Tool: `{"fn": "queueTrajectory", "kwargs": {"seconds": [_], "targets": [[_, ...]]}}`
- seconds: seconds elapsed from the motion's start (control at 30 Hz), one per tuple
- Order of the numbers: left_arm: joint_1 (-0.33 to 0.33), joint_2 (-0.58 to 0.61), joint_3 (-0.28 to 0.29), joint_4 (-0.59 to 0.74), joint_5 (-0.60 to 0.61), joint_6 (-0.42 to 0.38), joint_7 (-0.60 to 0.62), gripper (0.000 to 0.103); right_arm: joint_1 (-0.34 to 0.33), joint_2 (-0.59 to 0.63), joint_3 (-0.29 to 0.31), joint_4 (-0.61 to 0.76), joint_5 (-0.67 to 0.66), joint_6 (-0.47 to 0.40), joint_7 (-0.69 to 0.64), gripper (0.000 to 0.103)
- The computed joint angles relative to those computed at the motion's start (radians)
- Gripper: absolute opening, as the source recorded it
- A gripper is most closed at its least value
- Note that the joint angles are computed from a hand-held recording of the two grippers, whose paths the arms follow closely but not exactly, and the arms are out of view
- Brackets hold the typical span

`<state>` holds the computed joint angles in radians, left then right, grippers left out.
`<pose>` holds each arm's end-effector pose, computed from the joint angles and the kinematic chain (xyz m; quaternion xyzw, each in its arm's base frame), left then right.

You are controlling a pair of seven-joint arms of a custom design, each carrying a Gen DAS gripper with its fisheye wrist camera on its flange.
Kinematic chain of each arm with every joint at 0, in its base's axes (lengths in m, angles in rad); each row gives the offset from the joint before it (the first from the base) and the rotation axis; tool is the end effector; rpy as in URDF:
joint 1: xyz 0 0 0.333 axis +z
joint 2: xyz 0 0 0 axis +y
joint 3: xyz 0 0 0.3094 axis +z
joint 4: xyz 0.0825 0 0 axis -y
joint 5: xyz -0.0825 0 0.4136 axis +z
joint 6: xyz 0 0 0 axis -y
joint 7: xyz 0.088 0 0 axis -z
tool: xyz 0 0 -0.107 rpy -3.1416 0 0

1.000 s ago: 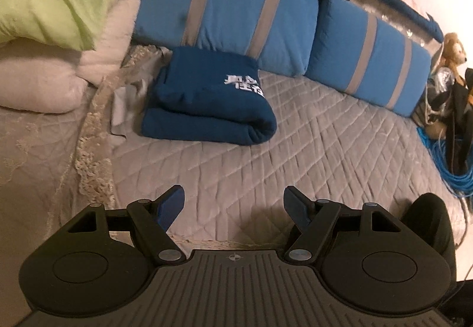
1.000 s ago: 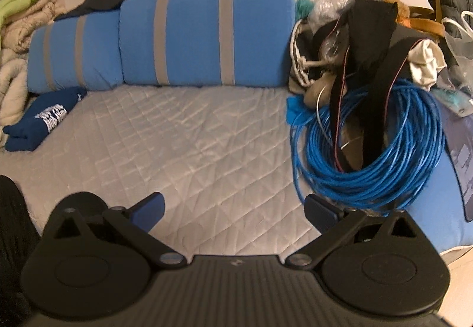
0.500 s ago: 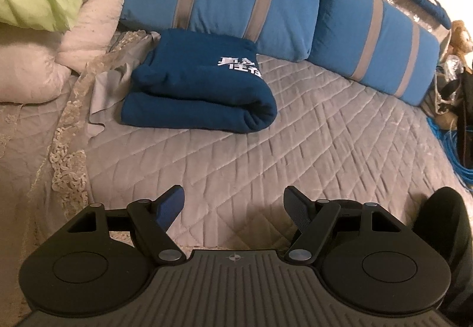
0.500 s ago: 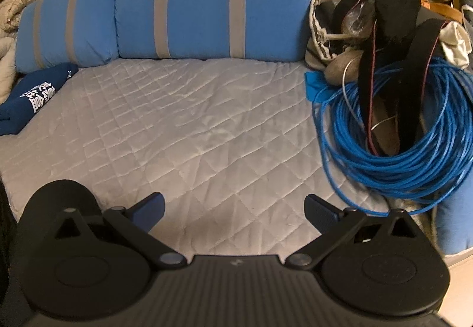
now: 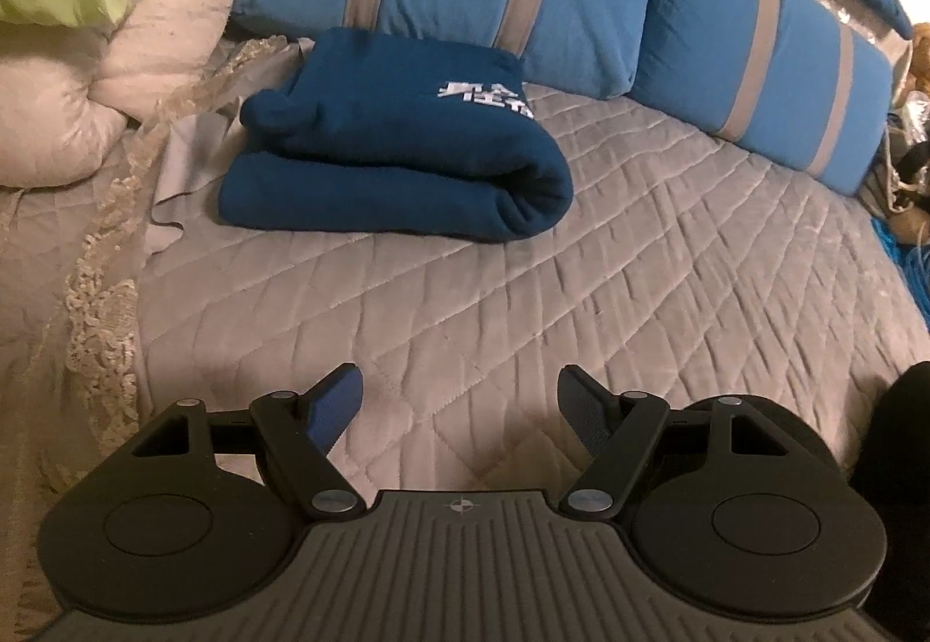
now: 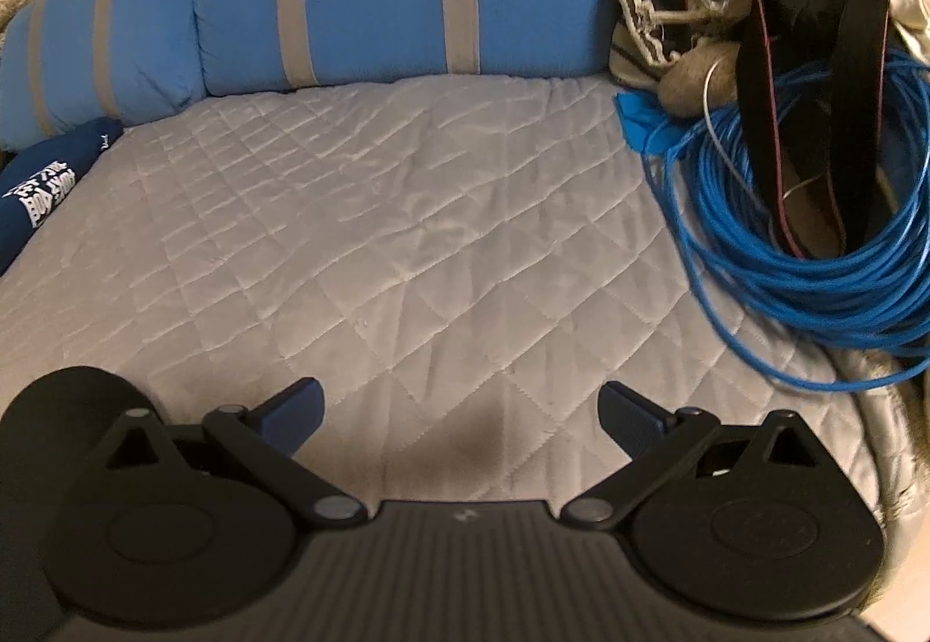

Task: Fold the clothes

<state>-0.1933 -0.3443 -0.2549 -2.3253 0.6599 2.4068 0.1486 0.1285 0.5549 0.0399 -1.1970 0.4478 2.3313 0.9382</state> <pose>0.4603 -0.2244 0.4974 -0.8182 0.4525 -0.2278 0.2717 0.7764 0.1306 0.5198 -0.8238 0.4485 -0.1280 0.3222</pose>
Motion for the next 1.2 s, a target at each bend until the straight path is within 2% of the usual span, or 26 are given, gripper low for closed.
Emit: {"fn": "queueTrajectory", "kwargs": {"seconds": [0.4,0.73,0.83,1.03,1.2], "targets": [[0.019,0.105,0.003,0.031,0.056,0.001,-0.037,0.074,0.053,0.077,-0.012,0.029,-0.064,0.059,0.083,0.102],[0.034,0.168,0.025,0.045,0.085,0.037,-0.067,0.074,0.084,0.152,-0.013,0.091,-0.095,0.106,0.120,0.102],[0.038,0.189,0.023,0.061,0.118,0.031,-0.086,0.079,0.096,0.177,-0.016,0.116,-0.111,0.130,0.129,0.102],[0.035,0.240,0.031,0.105,0.142,0.006,-0.068,0.102,0.114,0.242,-0.023,0.197,-0.137,0.158,0.159,0.102],[0.031,0.285,0.039,0.154,0.169,-0.034,-0.068,0.103,0.111,0.334,-0.014,0.342,-0.145,0.127,0.182,0.102]]}}
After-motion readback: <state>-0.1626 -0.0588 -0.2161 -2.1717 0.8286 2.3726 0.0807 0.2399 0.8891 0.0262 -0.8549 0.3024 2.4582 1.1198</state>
